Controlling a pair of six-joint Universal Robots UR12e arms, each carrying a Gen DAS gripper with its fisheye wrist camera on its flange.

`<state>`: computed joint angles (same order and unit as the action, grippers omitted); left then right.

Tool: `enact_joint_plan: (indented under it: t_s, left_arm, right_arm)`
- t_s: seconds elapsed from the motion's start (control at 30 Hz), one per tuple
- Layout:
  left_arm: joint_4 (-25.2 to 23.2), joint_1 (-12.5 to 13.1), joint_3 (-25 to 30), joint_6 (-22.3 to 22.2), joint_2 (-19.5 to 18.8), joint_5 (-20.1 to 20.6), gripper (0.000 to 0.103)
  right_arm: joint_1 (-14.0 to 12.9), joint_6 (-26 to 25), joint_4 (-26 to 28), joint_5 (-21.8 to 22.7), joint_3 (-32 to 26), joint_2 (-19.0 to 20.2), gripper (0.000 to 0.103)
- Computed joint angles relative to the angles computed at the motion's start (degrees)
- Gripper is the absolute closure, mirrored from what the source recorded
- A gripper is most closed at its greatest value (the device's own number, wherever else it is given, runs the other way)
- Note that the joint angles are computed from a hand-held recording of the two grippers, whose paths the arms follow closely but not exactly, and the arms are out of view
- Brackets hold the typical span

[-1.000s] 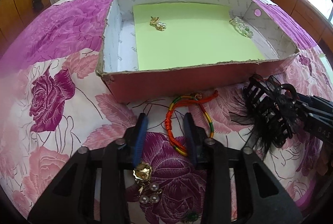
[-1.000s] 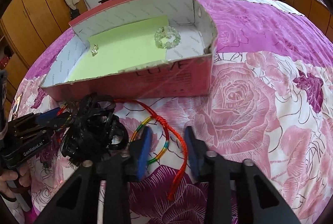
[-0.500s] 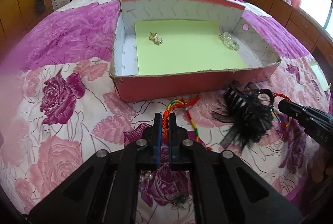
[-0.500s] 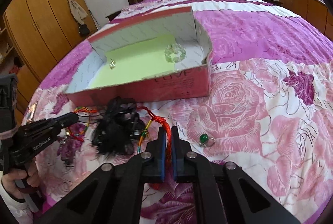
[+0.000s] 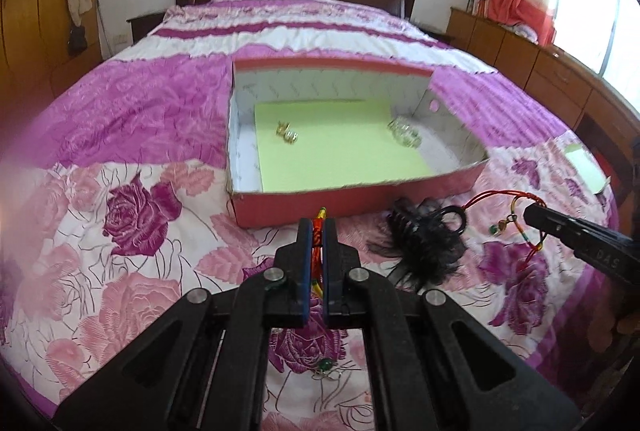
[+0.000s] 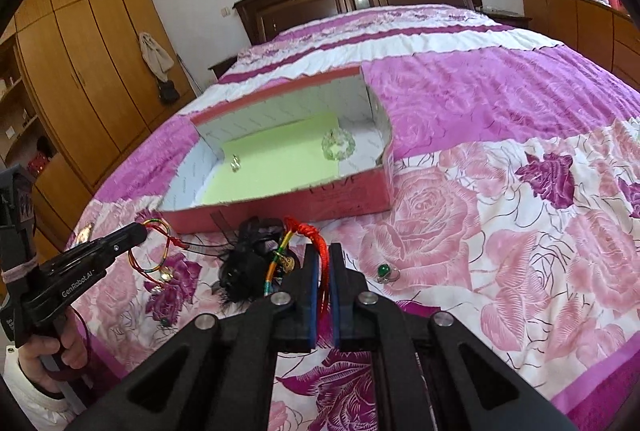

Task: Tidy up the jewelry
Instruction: 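Carry both bracelets into the red box and open both tools to release them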

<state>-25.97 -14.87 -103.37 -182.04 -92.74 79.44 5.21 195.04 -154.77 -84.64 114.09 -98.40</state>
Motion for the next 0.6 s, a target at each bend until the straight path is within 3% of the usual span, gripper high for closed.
enact_joint_plan:
  t_s: [0.33,0.6]
  left_arm:
    - [4.86,-0.2,-0.32,-0.18,1.03,-0.38,0.103]
    - [9.91,-0.66,0.46,-0.83,0.07,2.02,0.103]
  right_arm:
    - [0.34,0.03,-8.01,-0.06,1.15,-1.15,0.097]
    - [1.77,-1.29,-13.63,-3.65,0.36,-0.13,0.097]
